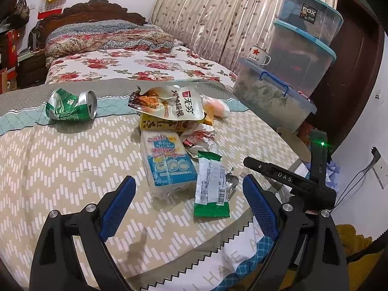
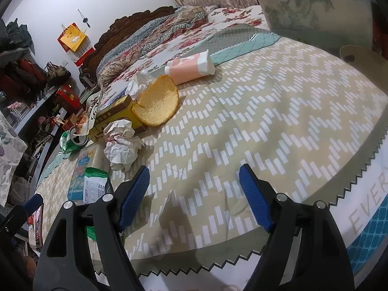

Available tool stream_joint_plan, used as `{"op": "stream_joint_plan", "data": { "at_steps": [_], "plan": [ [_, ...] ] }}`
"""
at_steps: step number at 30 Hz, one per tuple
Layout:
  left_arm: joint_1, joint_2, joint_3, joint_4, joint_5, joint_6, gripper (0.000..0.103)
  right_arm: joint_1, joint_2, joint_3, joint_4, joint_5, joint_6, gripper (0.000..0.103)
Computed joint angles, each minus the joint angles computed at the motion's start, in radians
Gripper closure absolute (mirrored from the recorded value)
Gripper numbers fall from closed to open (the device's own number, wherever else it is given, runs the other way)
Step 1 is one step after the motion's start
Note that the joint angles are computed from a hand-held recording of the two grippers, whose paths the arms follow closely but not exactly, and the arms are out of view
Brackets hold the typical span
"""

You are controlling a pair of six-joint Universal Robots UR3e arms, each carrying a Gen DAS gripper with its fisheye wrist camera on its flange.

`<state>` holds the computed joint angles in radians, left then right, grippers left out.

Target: Collect trash

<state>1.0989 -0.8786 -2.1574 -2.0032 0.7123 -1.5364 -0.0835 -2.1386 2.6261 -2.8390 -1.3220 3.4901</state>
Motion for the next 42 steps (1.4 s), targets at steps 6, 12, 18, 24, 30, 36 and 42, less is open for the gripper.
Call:
{"op": "stream_joint_plan", "data": {
  "at_steps": [6,12,18,24,30,36,42],
  "plan": [
    [-0.011,0.002,-0.008,0.017,0.001,-0.010,0.017,-0.002,-0.002,0.003,-0.001,0.002,0.000,0.026],
    [-0.013,0.004,-0.012,0.024,0.002,-0.016,0.017,-0.003,-0.002,0.004,-0.002,0.003,0.000,0.026],
    [-0.013,0.005,-0.010,0.020,0.000,-0.015,0.017,-0.007,-0.007,0.005,0.003,0.006,-0.005,0.026],
    [-0.014,0.011,-0.019,0.025,-0.001,-0.010,0.018,-0.008,-0.008,0.007,0.000,0.008,-0.002,0.026],
    [-0.016,0.013,-0.019,0.025,-0.002,-0.011,0.018,-0.009,-0.007,0.006,0.000,0.007,-0.006,0.026],
    [-0.021,0.009,-0.019,0.034,-0.003,-0.016,0.018,-0.005,-0.007,0.008,-0.003,0.003,-0.005,0.028],
    [-0.019,0.013,-0.020,0.028,-0.003,-0.008,0.019,-0.007,-0.009,0.010,-0.003,0.004,-0.007,0.028]
  ]
}}
